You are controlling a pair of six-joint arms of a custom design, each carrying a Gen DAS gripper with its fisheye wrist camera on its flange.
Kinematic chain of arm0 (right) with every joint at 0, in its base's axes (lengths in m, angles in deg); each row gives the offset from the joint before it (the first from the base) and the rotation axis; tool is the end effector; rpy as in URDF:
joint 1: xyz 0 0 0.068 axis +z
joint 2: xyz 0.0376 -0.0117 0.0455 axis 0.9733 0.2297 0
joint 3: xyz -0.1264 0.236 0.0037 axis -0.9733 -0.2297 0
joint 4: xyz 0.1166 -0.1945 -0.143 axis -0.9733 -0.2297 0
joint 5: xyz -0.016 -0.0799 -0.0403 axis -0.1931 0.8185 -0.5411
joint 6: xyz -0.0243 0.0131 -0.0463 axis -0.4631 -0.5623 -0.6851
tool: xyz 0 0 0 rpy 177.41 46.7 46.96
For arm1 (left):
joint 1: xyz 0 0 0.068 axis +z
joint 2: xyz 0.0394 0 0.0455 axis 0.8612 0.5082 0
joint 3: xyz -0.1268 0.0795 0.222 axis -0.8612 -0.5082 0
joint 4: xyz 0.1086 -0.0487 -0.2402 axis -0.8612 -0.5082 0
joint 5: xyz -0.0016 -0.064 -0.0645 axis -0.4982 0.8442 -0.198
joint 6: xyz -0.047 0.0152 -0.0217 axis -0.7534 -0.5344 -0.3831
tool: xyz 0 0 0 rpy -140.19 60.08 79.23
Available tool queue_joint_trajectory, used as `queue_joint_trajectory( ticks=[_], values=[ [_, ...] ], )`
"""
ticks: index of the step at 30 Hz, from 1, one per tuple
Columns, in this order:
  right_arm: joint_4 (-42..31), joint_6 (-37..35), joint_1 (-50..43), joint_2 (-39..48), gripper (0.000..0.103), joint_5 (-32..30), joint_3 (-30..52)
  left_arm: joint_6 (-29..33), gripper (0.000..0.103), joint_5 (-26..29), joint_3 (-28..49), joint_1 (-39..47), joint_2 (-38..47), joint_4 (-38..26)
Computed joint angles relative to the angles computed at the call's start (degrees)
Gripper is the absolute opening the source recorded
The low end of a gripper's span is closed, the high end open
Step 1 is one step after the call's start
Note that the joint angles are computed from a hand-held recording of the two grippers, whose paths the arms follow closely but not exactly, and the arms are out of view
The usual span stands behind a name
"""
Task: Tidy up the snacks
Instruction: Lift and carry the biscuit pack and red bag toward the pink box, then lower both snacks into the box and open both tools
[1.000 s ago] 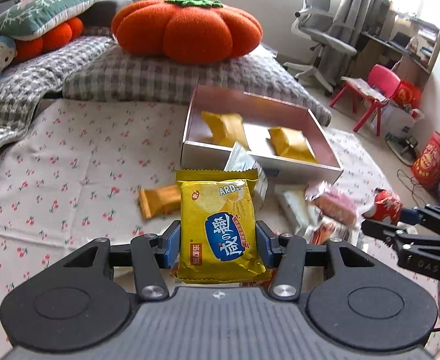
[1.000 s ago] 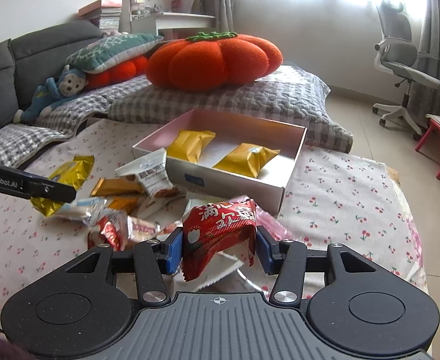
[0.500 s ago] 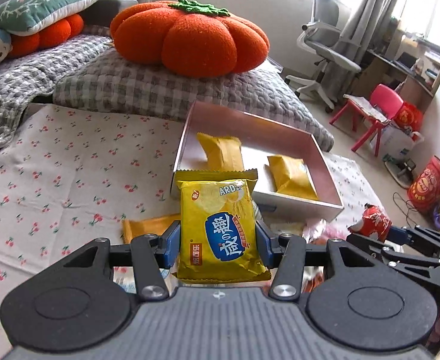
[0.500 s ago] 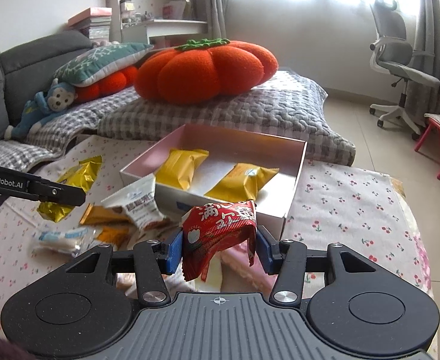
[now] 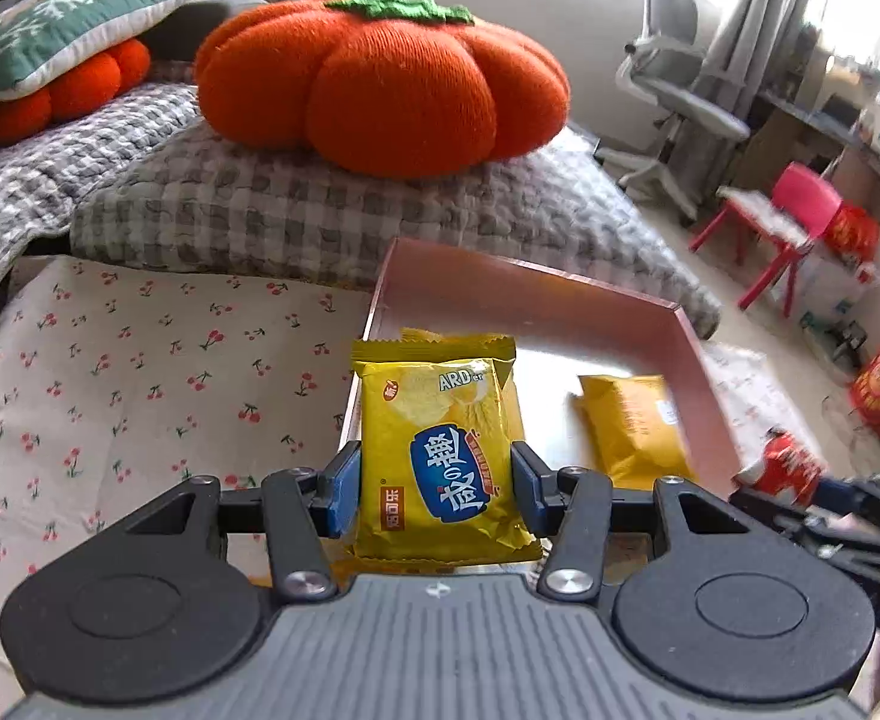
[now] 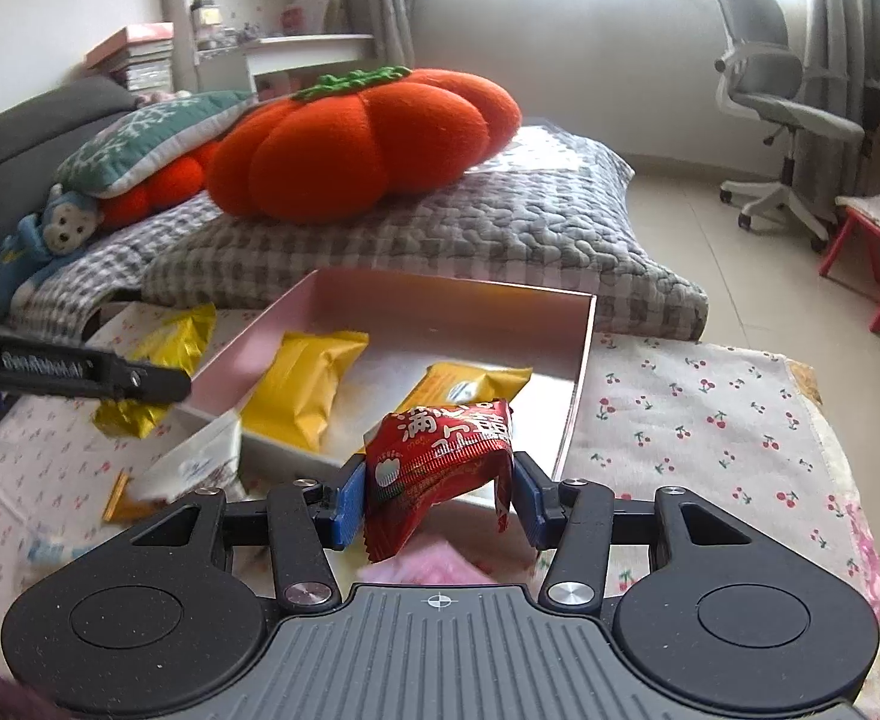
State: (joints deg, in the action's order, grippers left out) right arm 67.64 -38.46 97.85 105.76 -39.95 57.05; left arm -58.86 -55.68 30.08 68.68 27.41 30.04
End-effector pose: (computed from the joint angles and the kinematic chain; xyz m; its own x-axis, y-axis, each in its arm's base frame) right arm 0.1995 0.0801 0.0369 -0.6187 -0.1272 -0.7753 -0.3540 0.9261 0.1305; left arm 0.1869 0.0233 0.0581 -0.7077 -0.1403 -0.6924 -0.0405 0.9865 -0.1585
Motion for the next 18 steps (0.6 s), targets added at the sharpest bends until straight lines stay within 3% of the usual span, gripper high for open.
queue_joint_trajectory(
  ticks=[5, 12, 18],
  values=[
    [-6.6, 0.69, 0.37, 2.92, 0.049, 3.08, 5.99, 0.67, 0.047, -3.85, 3.98, -2.43, 7.9, 2.04],
    [-9.07, -1.64, 0.8, 8.85, 0.049, 4.73, 12.53, 4.21, 0.047, -3.57, 9.61, -2.71, 12.4, 0.03],
    [-10.57, -1.96, 0.57, 12.41, 0.049, 4.36, 17.46, 2.33, 0.047, -1.49, 14.46, -4.09, 19.25, 1.75]
  ],
)
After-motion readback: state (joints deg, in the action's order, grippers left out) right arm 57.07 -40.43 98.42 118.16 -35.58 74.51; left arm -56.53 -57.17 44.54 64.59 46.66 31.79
